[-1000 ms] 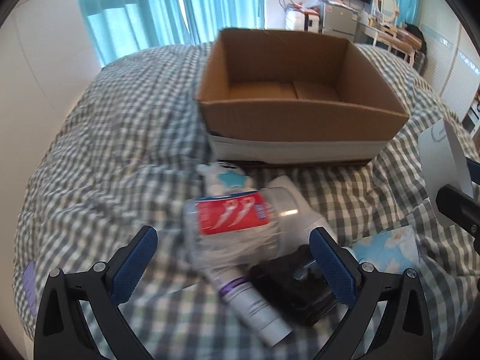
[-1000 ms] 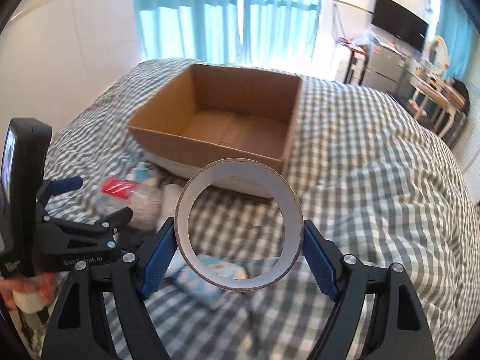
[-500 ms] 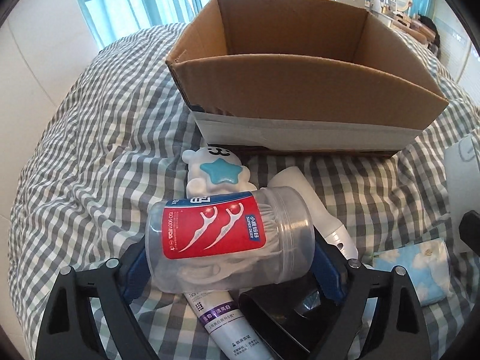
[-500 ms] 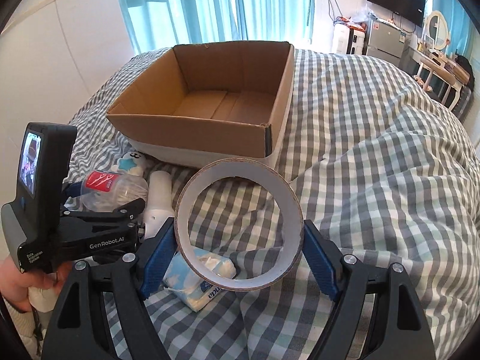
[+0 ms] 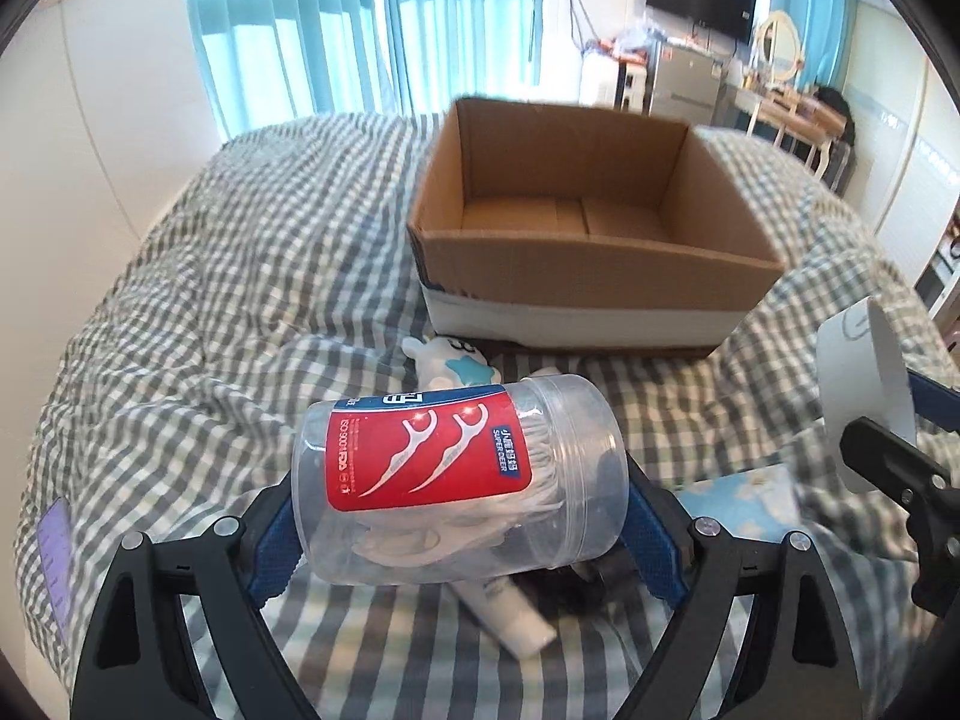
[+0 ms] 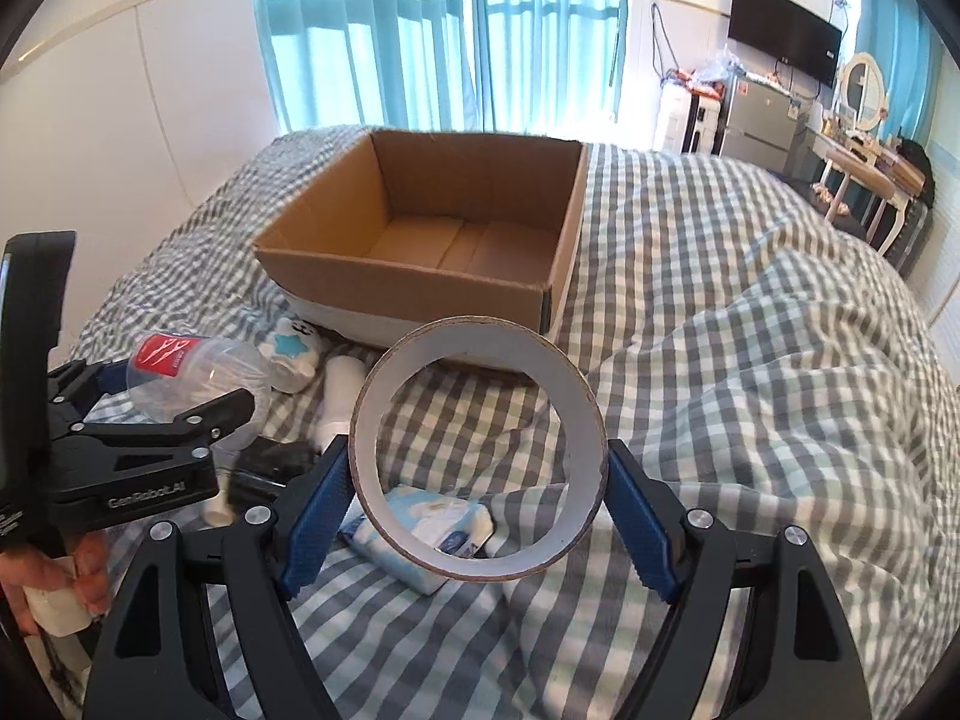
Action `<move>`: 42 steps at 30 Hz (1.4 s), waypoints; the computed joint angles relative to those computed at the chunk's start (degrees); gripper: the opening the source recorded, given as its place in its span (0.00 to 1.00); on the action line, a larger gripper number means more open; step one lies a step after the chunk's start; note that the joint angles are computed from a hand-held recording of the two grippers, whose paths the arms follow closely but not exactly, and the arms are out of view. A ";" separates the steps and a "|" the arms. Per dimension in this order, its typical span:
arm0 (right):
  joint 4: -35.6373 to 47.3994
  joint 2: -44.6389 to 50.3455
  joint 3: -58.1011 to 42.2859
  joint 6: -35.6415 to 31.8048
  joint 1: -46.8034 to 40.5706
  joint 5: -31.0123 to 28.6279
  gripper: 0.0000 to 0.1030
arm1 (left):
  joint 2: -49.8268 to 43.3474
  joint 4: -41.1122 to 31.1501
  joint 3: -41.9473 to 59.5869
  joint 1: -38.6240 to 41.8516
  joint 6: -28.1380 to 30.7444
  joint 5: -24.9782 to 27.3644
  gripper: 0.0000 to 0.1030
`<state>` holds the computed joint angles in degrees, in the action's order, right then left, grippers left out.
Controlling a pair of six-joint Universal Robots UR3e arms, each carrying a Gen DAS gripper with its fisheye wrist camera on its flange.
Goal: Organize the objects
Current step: 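Carry the floss jar and tape roll into the box and open both tools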
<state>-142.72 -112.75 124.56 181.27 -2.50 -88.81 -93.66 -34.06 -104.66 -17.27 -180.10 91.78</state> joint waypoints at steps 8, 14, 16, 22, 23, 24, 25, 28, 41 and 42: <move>6.70 -6.20 -6.35 1.54 4.98 -3.74 0.78 | 11.85 -1.67 -2.51 4.47 2.07 -4.62 0.88; 10.37 -5.73 -16.25 1.88 10.03 -7.54 0.78 | 16.12 -5.24 3.81 6.67 3.78 -7.56 0.88; 11.41 -5.08 -19.74 1.49 9.89 -6.41 0.78 | 15.33 -6.29 7.77 6.52 4.46 -7.97 0.88; 13.41 1.30 -31.89 -1.29 6.44 -0.14 0.78 | 7.16 -9.51 22.87 6.03 5.54 -10.72 0.88; 13.55 2.86 -33.86 -1.46 5.76 0.51 0.78 | 5.23 -9.80 25.35 5.52 5.69 -10.28 0.88; 13.75 4.25 -35.62 -1.67 5.21 0.74 0.78 | 3.33 -10.24 27.79 5.21 5.83 -10.12 0.88; 14.20 6.50 -38.33 -2.04 3.93 1.57 0.78 | 0.84 -10.97 30.93 4.89 5.89 -10.05 0.88; 15.71 11.59 -43.93 -2.61 0.00 6.52 0.78 | -7.35 -13.17 40.76 3.49 6.31 -8.23 0.88; 15.61 38.34 -61.55 -3.70 -8.18 11.37 0.78 | -46.42 -26.69 86.33 0.04 11.99 -9.14 0.88; 15.60 39.94 -62.42 -3.66 -8.33 11.41 0.78 | -49.01 -28.28 89.66 -0.03 12.68 -9.62 0.88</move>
<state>-127.12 -72.81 62.15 177.61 -10.83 -77.40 -142.68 -62.34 -15.00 -17.30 -167.42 82.16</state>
